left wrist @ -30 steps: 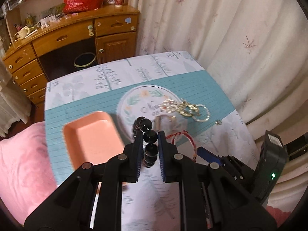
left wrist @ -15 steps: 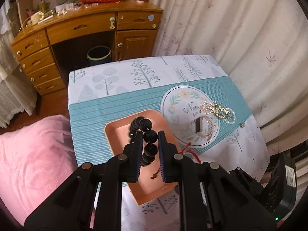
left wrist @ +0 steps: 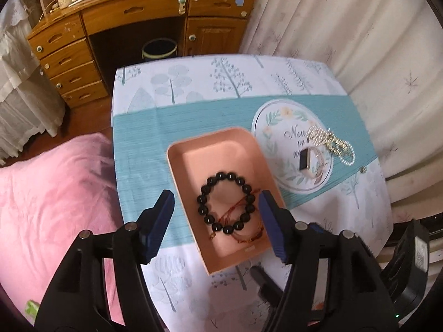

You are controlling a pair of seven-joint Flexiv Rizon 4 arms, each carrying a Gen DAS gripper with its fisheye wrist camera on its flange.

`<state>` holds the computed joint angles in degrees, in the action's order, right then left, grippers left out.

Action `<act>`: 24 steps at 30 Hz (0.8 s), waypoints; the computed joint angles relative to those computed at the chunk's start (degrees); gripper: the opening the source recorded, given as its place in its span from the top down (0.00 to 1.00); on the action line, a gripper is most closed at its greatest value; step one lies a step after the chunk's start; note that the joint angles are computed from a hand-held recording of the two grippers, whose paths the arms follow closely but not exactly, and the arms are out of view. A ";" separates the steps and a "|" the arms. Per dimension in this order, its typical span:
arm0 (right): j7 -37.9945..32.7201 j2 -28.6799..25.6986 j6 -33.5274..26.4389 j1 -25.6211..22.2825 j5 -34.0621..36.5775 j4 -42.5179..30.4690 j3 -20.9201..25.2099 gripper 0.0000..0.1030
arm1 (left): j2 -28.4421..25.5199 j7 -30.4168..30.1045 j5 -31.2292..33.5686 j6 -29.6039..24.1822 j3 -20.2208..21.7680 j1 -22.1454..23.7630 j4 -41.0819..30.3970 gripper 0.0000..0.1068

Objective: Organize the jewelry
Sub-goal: 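Carry both bracelets into the pink tray and open both tools, then grasp the pink-strap watch with the left tool while the right tool grasps the blue flower charm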

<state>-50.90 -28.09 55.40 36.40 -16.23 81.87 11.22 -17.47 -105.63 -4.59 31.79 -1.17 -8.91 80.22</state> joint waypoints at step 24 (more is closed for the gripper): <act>-21.79 13.87 -10.14 -14.70 3.60 18.14 -0.69 0.14 | -14.73 -2.62 12.28 -18.81 -1.87 -15.10 -25.50 0.43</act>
